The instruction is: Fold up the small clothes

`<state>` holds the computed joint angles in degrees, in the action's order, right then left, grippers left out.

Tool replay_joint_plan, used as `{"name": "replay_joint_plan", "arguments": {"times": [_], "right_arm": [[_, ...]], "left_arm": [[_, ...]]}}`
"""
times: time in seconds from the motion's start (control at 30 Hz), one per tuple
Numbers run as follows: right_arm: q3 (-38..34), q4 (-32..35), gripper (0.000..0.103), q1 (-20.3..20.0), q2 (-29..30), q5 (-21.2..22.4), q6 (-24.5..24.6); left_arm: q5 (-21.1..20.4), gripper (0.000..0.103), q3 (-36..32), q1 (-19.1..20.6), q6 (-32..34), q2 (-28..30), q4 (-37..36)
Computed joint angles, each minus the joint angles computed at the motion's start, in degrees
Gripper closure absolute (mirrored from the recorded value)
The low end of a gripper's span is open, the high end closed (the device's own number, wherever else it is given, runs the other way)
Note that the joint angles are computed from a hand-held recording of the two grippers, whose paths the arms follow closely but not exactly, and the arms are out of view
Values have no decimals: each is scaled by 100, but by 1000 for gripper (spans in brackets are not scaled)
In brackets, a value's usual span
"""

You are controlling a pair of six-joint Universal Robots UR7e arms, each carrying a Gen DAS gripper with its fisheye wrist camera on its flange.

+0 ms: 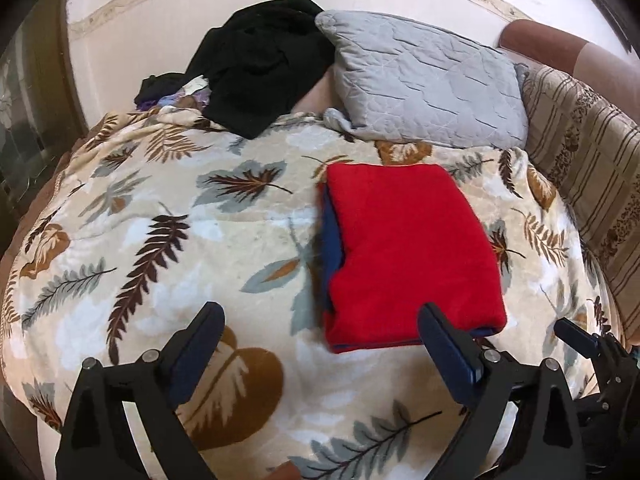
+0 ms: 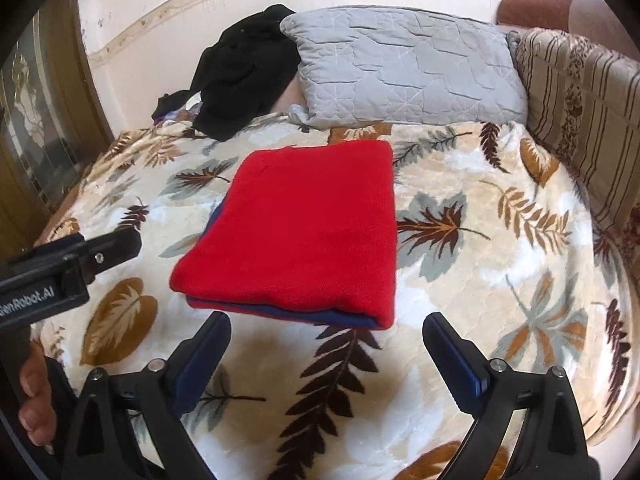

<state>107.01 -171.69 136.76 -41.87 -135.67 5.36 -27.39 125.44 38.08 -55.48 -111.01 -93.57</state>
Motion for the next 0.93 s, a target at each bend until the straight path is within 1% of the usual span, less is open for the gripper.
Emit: {"name": "replay_joint_plan", "arguments": {"times": [0.13, 0.27, 0.43, 0.53, 0.63, 0.73, 0.8, 0.93], "right_arm": [[-56, 25, 4, -7, 23, -220, -6], [-124, -36, 4, -45, 49, -377, -66], [-211, -21, 4, -58, 92, -462, -115], [-269, -22, 4, -57, 134, -487, -231], [-317, 55, 4, -52, 177, -506, -274], [-335, 87, 4, -65, 188, -489, -289], [-349, 111, 4, -77, 191, -485, -296], [-397, 137, 4, -109, 208, -461, -331]], "left_arm": [[51, 6, -59, -11, -52, 186, 57], [43, 6, -61, 34, 74, 262, -77], [181, 6, -60, 65, 8, 290, -91], [200, 6, -60, 106, 43, 295, -202], [99, 6, -77, 196, 285, 353, -441], [166, 6, -72, 205, 271, 396, -451], [138, 6, -20, 222, 541, 409, -741], [107, 6, -41, 288, 821, 539, -1015]]}}
